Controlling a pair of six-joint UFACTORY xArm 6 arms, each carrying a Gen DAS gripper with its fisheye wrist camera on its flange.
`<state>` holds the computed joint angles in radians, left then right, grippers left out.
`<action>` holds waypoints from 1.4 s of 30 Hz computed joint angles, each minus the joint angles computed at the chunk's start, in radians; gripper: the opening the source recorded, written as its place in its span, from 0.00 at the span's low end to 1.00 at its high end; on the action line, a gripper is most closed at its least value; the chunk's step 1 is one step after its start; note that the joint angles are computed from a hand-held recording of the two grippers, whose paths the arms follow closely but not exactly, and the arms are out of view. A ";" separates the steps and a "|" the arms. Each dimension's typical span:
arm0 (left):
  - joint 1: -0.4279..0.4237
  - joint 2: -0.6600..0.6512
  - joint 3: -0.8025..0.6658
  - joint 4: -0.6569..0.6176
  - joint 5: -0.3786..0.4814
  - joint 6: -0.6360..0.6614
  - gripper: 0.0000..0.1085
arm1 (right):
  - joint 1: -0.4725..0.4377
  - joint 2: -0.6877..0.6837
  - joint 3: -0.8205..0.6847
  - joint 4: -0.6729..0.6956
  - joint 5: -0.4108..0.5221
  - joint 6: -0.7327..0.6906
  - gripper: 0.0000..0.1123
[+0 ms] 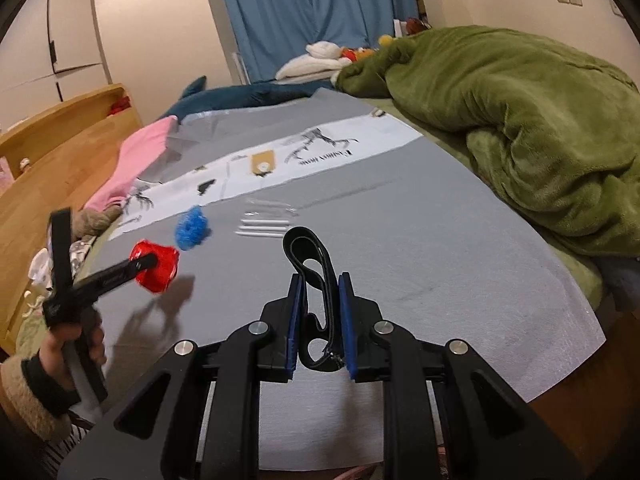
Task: Collect trash
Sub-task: 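Carry the hair tie and red bag over the pink bin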
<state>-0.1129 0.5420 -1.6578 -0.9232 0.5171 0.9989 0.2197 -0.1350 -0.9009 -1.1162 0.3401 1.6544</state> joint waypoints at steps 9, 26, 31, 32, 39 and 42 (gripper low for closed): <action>0.084 -0.354 0.350 -0.230 0.076 0.219 0.38 | 0.121 -0.063 -0.006 -0.002 0.049 0.021 0.16; 0.188 -0.842 0.773 -0.388 0.342 0.414 0.38 | 0.464 -0.339 0.145 0.022 0.361 0.059 0.16; 0.147 -0.906 0.846 -0.372 0.366 0.422 0.38 | 0.543 -0.421 0.200 0.024 0.494 0.068 0.16; 0.134 -0.917 0.860 -0.368 0.369 0.422 0.38 | 0.551 -0.437 0.213 0.029 0.510 0.071 0.16; 0.024 -0.975 0.939 -0.345 0.352 0.428 0.38 | 0.583 -0.576 0.334 0.075 0.602 0.099 0.16; -0.035 -0.976 0.958 -0.321 0.336 0.416 0.38 | 0.584 -0.635 0.389 0.097 0.633 0.109 0.16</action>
